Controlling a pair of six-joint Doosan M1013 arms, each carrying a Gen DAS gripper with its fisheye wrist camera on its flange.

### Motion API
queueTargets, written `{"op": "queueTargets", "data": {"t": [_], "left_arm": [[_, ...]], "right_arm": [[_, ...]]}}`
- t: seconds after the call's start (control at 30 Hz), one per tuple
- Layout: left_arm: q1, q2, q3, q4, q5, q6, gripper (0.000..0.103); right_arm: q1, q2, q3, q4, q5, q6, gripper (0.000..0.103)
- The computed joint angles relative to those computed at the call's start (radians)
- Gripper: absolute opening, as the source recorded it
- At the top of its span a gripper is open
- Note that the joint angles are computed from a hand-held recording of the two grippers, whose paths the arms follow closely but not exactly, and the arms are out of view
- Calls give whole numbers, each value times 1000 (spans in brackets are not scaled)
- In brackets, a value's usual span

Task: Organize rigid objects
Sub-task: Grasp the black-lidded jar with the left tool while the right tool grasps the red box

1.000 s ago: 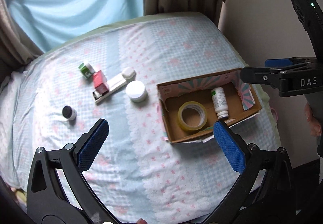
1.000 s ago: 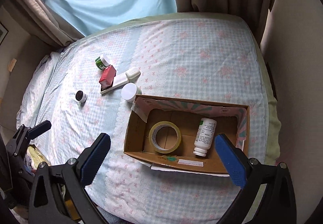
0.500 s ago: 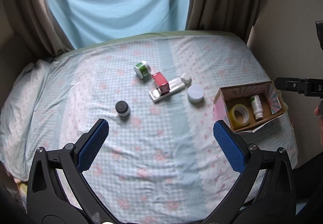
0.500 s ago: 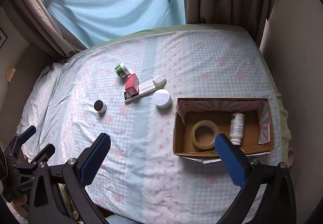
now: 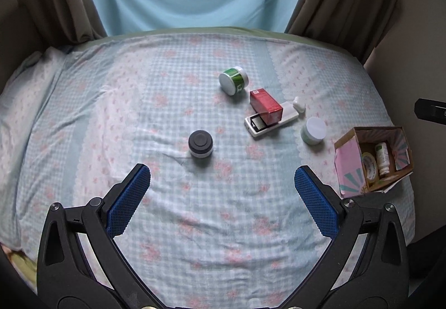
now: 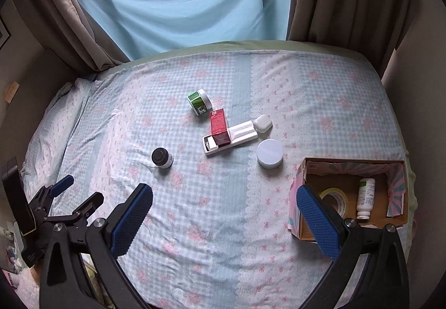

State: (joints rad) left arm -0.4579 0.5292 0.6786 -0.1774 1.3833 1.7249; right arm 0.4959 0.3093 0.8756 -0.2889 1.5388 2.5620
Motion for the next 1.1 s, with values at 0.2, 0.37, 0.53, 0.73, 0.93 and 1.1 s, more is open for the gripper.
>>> {"op": "queueTargets", "data": {"t": [0.2, 0.37, 0.53, 0.73, 0.93, 1.1], "left_arm": [[9, 64, -8, 31, -17, -34, 103], [9, 112, 1, 44, -44, -46, 103], [-5, 169, -7, 72, -58, -30, 103], [-14, 217, -6, 85, -104, -51, 103], [-16, 223, 54, 86, -191, -65, 96], [-19, 209, 99, 95, -267, -75, 85]], "right_arm": [[-48, 62, -29, 76, -11, -80, 103], [-93, 114, -32, 125, -26, -170, 103], [-138, 163, -17, 166, -65, -238, 103], [-186, 223, -5, 203, -129, -287, 103], [-198, 281, -21, 181, -154, -321, 102], [-206, 308, -19, 174, -164, -340, 90]]}}
